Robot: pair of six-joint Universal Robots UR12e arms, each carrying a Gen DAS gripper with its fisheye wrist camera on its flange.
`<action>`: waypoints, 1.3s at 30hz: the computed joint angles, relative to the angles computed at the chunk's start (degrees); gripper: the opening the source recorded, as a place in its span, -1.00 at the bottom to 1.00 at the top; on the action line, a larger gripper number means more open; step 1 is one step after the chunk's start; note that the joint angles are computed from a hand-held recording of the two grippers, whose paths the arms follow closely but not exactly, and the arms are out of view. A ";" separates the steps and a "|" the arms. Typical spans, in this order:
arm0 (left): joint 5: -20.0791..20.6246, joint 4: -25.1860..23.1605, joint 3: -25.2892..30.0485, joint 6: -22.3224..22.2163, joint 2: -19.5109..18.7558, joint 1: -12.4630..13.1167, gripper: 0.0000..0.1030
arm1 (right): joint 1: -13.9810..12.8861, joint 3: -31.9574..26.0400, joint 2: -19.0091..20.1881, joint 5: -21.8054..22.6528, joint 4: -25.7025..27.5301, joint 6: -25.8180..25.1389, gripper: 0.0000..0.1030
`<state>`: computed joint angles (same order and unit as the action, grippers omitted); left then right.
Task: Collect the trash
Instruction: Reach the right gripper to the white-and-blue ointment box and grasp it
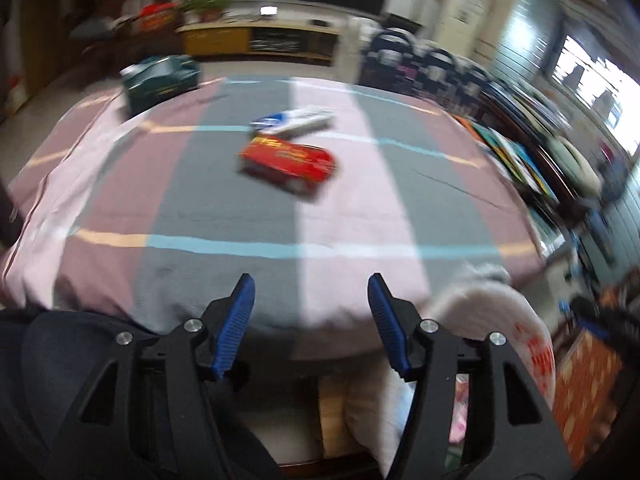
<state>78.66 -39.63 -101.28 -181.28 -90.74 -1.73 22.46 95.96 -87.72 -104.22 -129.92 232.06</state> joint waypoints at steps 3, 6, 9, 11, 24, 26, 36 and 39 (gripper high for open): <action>2.90 0.25 1.81 -4.53 -2.06 2.09 0.16 | 0.14 -3.56 3.49 1.45 0.15 -3.64 0.41; 3.04 -1.67 4.15 -6.89 -4.41 3.57 0.16 | 0.17 -7.39 7.22 4.03 -1.38 -7.04 0.41; 4.57 -2.00 5.71 -10.02 -6.28 4.23 0.22 | 0.32 -12.80 11.90 5.99 -2.65 -11.58 0.41; 6.71 0.23 5.64 -12.03 -6.89 4.34 0.26 | 0.71 -17.65 15.76 5.43 -2.41 -15.55 0.41; 15.24 10.58 2.15 -26.79 -5.94 6.06 0.67 | 1.66 -45.58 35.85 -2.24 18.40 -28.86 0.10; 14.86 10.69 1.85 -29.81 -5.82 6.60 0.71 | 1.76 -43.82 34.66 2.30 16.35 -32.29 0.10; 13.14 9.92 1.27 -33.13 -5.33 6.94 0.75 | 0.70 -47.29 35.79 8.75 14.88 -35.32 0.23; 13.49 9.61 1.54 -32.18 -5.54 6.58 0.75 | -1.91 -52.73 38.63 15.05 19.74 -21.48 0.58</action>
<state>92.15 -30.02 -99.73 -213.46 -96.27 4.85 20.55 43.23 -49.09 -89.17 -110.17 210.58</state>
